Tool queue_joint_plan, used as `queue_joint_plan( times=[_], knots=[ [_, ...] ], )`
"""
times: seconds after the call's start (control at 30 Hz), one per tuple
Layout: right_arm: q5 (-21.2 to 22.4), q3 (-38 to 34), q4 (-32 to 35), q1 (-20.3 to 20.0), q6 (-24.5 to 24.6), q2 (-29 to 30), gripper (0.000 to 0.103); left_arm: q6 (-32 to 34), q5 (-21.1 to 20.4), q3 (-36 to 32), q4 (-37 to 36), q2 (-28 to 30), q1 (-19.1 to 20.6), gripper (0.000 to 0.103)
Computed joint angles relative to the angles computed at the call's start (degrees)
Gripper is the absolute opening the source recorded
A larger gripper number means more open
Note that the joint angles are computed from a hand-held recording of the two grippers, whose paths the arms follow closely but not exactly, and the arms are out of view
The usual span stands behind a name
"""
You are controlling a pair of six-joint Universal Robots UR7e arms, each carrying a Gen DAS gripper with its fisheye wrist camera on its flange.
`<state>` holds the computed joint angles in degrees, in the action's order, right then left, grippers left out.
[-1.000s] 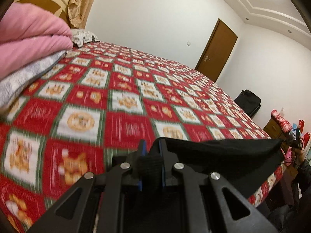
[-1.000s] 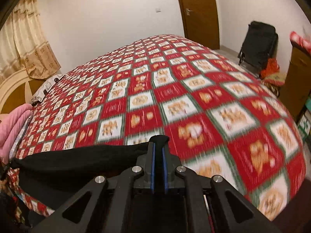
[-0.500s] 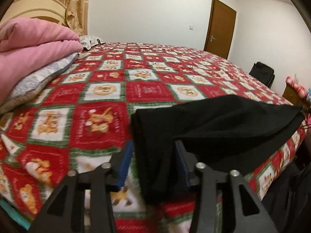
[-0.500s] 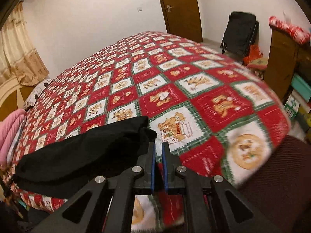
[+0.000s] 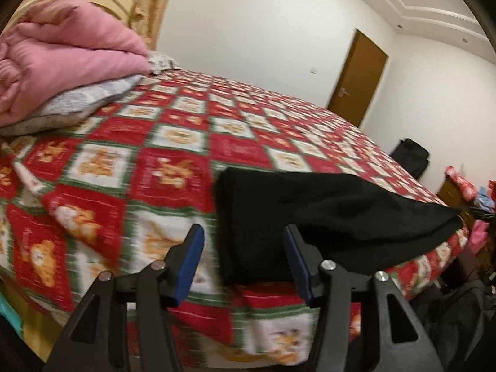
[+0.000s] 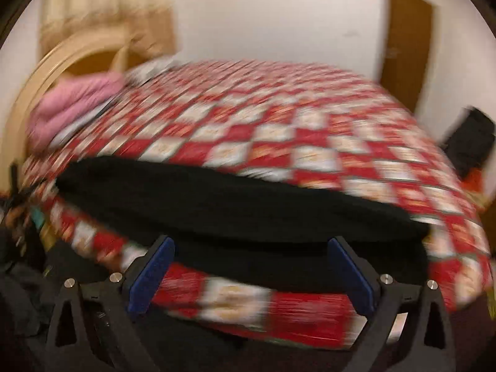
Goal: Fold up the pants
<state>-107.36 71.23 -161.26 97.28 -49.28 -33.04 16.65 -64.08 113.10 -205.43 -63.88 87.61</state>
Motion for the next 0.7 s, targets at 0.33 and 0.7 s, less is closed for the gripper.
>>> queue_joint_plan(
  times=[0.33, 0.7],
  knots=[
    [1.1, -8.4, 3.3, 3.4, -7.5, 12.5, 0.095, 7.0, 13.2, -2.1, -1.6, 5.4, -3.3, 0.040],
    [-5.4, -14.3, 0.5, 5.5, -21.6, 21.8, 0.072, 12.1, 13.5, -5.9, -1.0, 7.1, -3.0, 0.014]
  ],
)
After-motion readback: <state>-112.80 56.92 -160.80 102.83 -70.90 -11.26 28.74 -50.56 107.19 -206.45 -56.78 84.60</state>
